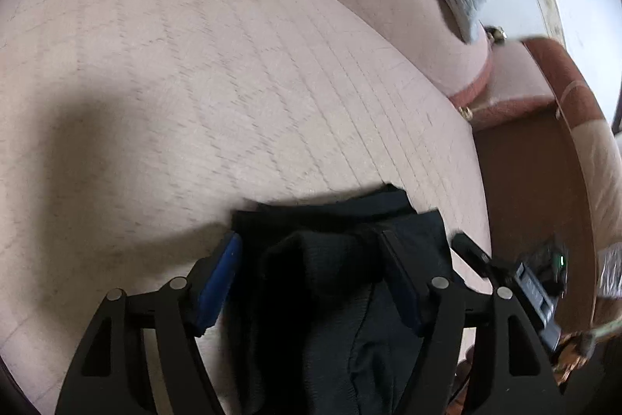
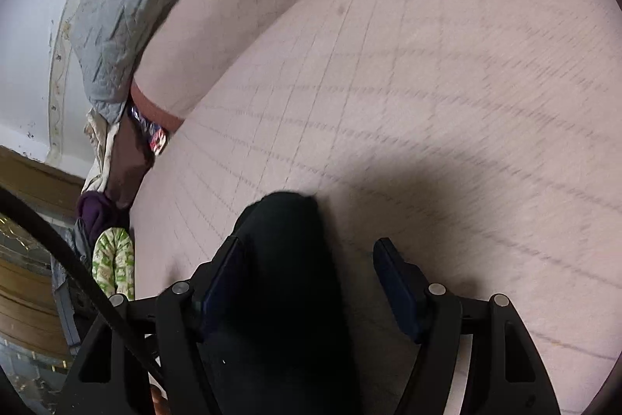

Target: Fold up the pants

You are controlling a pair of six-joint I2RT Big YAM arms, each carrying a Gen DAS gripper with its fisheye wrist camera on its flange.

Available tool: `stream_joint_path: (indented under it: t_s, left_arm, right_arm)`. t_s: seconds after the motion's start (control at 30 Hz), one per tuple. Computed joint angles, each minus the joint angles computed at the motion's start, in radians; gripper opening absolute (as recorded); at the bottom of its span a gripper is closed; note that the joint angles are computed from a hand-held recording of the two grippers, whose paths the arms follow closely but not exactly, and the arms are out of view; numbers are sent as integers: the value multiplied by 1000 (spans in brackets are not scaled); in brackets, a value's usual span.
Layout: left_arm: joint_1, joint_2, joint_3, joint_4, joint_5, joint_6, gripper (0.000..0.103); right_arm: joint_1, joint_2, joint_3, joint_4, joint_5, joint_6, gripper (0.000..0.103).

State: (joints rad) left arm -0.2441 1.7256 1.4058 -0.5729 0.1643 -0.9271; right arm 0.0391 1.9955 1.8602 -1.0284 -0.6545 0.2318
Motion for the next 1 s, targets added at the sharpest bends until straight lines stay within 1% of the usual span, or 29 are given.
stream_joint_path:
  t_s: [0.07,0.13,0.2,0.27,0.37,0.4,0.43,0.47,0.5,0.53,0.57,0.6,0.63,0.7,0.73,0.8,0.93,1.0]
  left_arm:
    - [7,-31,-23,-12,-24,-2,71]
    - [-5,-70,-40,-66,-114,6,71]
    - [-25,-119,-71,-108,-191,23,71]
    - [-46,-150,-90,-143,-240,29,71]
    - [-107,-197,-112,-206,-343,33,71]
    - [-141,-210,-113,-236,-395,32,71]
    - [-163,-215,-110,-256,-431,27,71]
    - [-192,-223,-108,-282,-481,18,72]
    - [-224,-229,-106,-310,-539,5,75]
    - [-255,-232,-102,-339,-595,-12,80]
    - [-279,-234,-99,-363,-637,-28,82]
    - [-304,-231,-94,-387,-676,-47,83]
    - [-324,-228,-90,-403,-698,-57,83]
    - [-346,-224,-83,-421,-714,-61,83]
    - [-358,-222,-79,-430,-727,-63,83]
    - [-374,-218,-71,-435,-743,-60,83]
    - [-401,-231,-65,-434,-774,-60,83]
    - [-411,-236,-61,-426,-786,-63,83]
  right_arm:
    - [-23,-33,-32,16,6,-4,74]
    - [-45,-84,-81,41,25,-24,74]
    - [-58,-147,-144,69,56,-63,75]
    - [-65,-198,-196,86,74,-94,75]
    - [-64,-293,-303,125,108,-145,75]
    - [-66,-329,-345,144,117,-161,75]
    - [-66,-354,-375,162,124,-173,75]
    - [-62,-406,-433,209,152,-183,75]
    - [-60,-447,-478,255,184,-188,75]
    - [-52,-494,-529,315,232,-190,78]
    - [-43,-556,-596,395,290,-198,86]
    - [-40,-587,-631,436,315,-206,91]
    - [-37,-617,-663,474,337,-217,95]
    - [-30,-662,-708,524,371,-252,95]
    - [-26,-670,-713,523,382,-277,95]
    - [-25,-678,-714,511,386,-289,95]
    - [-42,-695,-717,527,373,-255,95]
    - [-57,-711,-716,546,355,-219,95]
